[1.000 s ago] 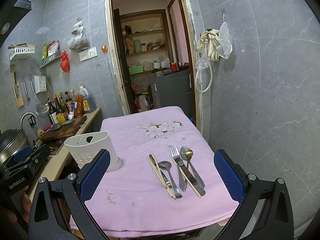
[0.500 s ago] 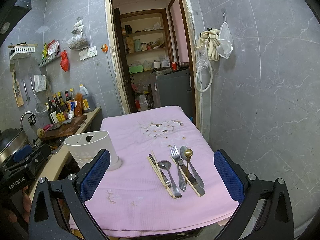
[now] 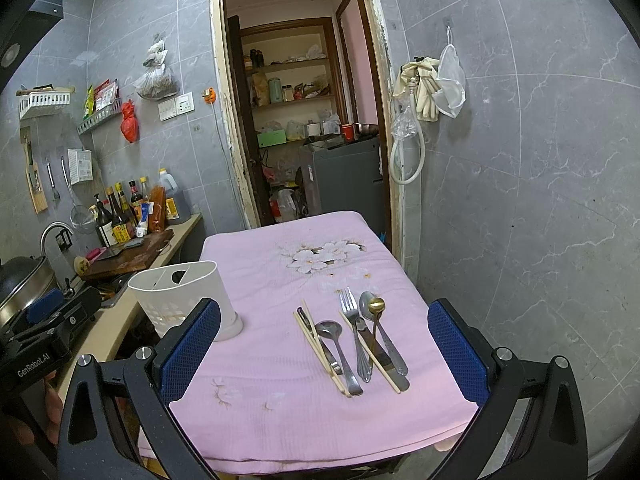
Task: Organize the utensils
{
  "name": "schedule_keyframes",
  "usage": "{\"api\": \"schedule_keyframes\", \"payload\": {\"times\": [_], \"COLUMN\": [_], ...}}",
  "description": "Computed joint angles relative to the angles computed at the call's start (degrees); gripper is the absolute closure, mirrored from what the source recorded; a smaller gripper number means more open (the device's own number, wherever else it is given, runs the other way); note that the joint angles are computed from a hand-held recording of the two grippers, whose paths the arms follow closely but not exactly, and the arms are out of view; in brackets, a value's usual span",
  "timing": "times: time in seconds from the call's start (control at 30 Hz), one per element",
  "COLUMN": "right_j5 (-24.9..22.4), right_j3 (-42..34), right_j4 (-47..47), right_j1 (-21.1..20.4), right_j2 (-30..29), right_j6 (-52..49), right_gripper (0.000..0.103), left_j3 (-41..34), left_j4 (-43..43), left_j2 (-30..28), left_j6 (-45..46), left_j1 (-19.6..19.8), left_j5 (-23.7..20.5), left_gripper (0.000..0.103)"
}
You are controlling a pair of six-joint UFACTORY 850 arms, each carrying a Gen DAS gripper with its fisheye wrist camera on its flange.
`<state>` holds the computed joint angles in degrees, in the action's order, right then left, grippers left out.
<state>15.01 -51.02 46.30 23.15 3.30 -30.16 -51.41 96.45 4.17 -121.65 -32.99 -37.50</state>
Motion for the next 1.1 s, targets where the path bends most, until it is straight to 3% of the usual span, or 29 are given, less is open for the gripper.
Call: {"api": "schedule_keyframes", "payload": {"times": [0.6,0.83,1.1], "right_j5": [0.2,3.2,-0.4], "right_j3": [-0.2,1.2,-2.5], "right_j4": [1.7,-7.1,-12.7], "right_j1": [0.2,0.8,-3.0], "right_j2": [-0.1,-1.6,-3.5], "right_j6": [-1.9,4.0,6.5], "right_gripper": [0.001,0.001,0.001], "left_j3": [-0.4,-0.8,-5.6], "left_j4": [-0.4,-0.2,-1.3], "left_j2": [-0.7,-2.4,-7.2], "left_j6": [0.0,-0.8,2.3], "left_j1": [-0.4,0.0,0.8], "left_j5": [-0.2,0.3,2.1], "left_gripper": [0.001,0.001,0.001]}}
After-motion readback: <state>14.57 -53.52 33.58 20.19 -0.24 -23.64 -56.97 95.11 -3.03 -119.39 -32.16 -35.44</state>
